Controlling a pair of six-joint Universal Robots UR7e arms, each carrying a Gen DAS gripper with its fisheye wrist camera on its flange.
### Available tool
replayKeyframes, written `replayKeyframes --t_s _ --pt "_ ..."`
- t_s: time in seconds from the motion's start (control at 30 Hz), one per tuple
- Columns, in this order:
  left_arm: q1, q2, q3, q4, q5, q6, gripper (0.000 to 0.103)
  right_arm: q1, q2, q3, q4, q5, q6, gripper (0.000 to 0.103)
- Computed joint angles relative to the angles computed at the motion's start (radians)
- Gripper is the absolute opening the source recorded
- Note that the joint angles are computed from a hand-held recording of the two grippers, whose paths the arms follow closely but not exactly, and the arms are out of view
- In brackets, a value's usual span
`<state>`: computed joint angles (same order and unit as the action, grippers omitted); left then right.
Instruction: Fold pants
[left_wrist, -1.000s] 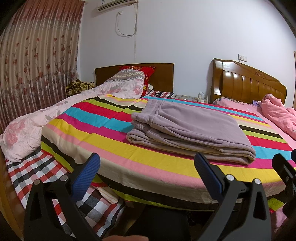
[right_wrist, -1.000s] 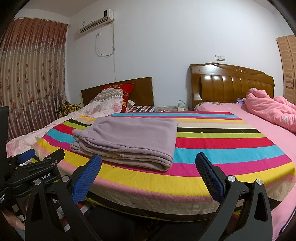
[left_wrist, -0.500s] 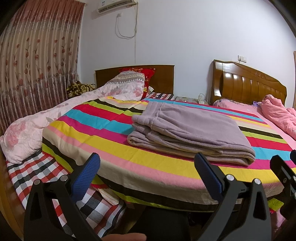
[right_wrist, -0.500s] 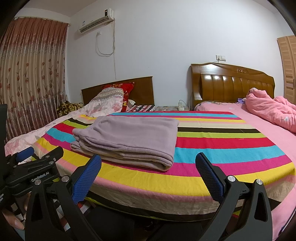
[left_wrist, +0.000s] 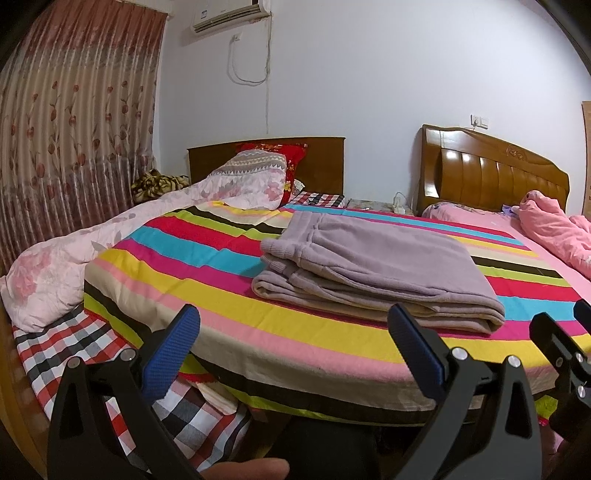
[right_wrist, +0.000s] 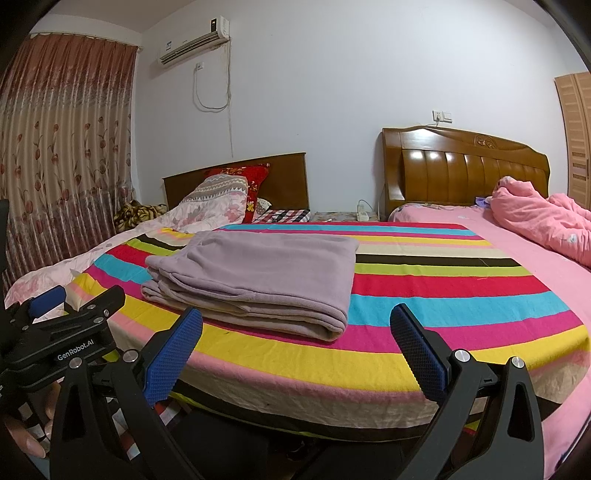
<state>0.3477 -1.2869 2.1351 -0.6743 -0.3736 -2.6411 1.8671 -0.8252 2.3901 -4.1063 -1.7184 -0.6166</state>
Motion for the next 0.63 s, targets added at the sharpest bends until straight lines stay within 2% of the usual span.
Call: replayKeyframes --t_s 0.63 --pt "-0.006 0.001 0.0 -0.023 0.022 0.023 0.102 0.0 -0.003 0.0 0.004 0.0 0.0 0.098"
